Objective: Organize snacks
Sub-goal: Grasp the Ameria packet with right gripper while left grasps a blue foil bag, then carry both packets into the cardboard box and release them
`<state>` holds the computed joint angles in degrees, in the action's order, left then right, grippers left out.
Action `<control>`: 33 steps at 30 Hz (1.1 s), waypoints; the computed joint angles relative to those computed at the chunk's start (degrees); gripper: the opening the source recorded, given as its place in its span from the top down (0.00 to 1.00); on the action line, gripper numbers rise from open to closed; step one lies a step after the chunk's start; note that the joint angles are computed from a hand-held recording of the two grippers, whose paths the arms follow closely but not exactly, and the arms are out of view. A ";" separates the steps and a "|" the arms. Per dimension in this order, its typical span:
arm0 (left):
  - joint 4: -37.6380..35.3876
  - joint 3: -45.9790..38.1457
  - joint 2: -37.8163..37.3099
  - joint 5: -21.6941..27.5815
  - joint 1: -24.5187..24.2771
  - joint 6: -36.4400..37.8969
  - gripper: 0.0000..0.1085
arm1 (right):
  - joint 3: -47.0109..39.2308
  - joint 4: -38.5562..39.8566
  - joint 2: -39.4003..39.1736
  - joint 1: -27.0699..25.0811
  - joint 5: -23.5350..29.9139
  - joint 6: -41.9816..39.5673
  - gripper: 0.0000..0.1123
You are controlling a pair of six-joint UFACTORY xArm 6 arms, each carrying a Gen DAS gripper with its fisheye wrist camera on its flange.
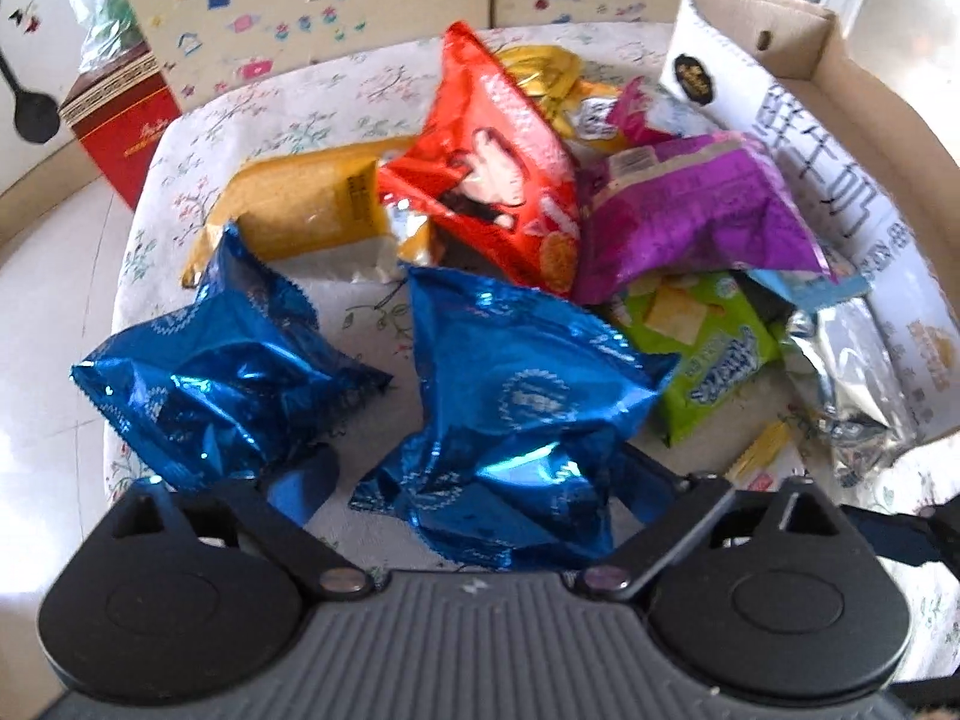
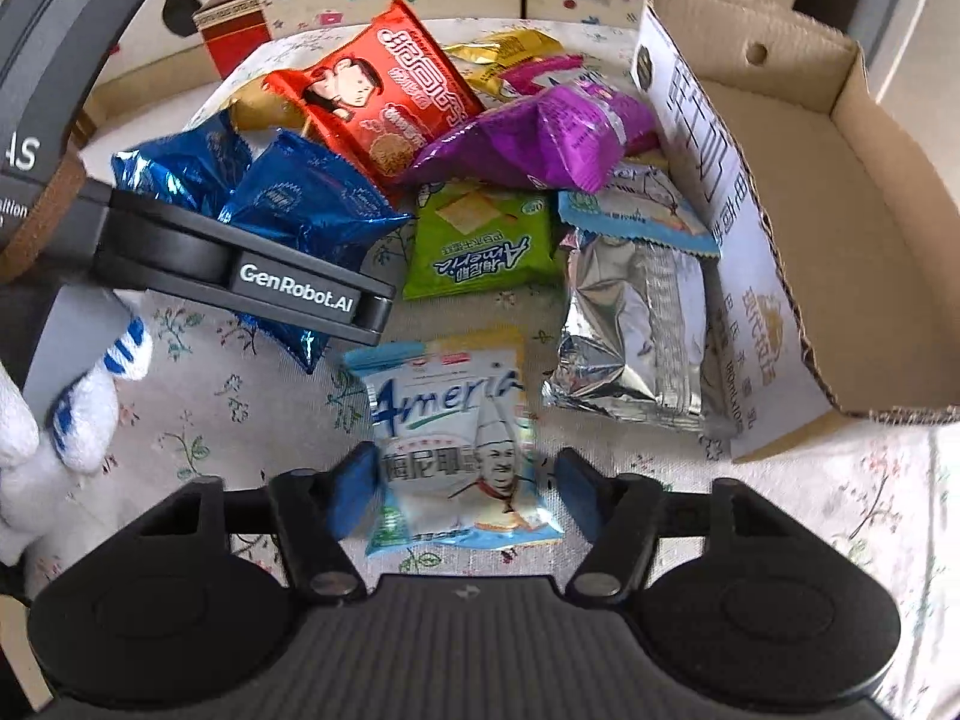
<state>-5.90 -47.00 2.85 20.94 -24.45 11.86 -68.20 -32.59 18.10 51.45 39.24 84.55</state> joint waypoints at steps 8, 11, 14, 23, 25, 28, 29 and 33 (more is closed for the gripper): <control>-4.63 3.39 -3.50 -1.77 -1.26 8.75 0.30 | 2.24 -1.16 -1.97 0.09 -1.29 0.83 0.49; -3.29 5.10 -4.95 -3.14 -1.31 9.57 0.31 | 2.81 -2.11 -2.99 0.48 -1.11 1.57 0.50; -4.22 6.20 -6.37 -4.05 -1.13 11.43 0.34 | 3.00 -3.85 -3.83 0.76 -0.42 2.73 0.50; -5.18 8.90 -10.83 -8.45 -0.62 14.53 0.35 | 3.19 -9.59 -6.60 2.70 3.48 5.95 0.50; -6.50 8.90 -11.24 -9.19 -0.59 16.00 0.35 | 3.50 -10.73 -7.34 2.72 3.89 6.85 0.50; -7.71 9.32 -12.29 -10.53 -0.55 17.17 0.35 | 4.28 -12.80 -8.80 2.89 4.58 9.13 0.50; -8.12 9.34 -12.50 -10.97 -0.56 17.37 0.35 | 4.40 -13.49 -9.21 2.87 4.84 9.83 0.50; -9.89 9.73 -13.98 -13.40 -0.53 18.09 0.35 | 5.38 -16.90 -11.36 3.23 6.86 13.08 0.49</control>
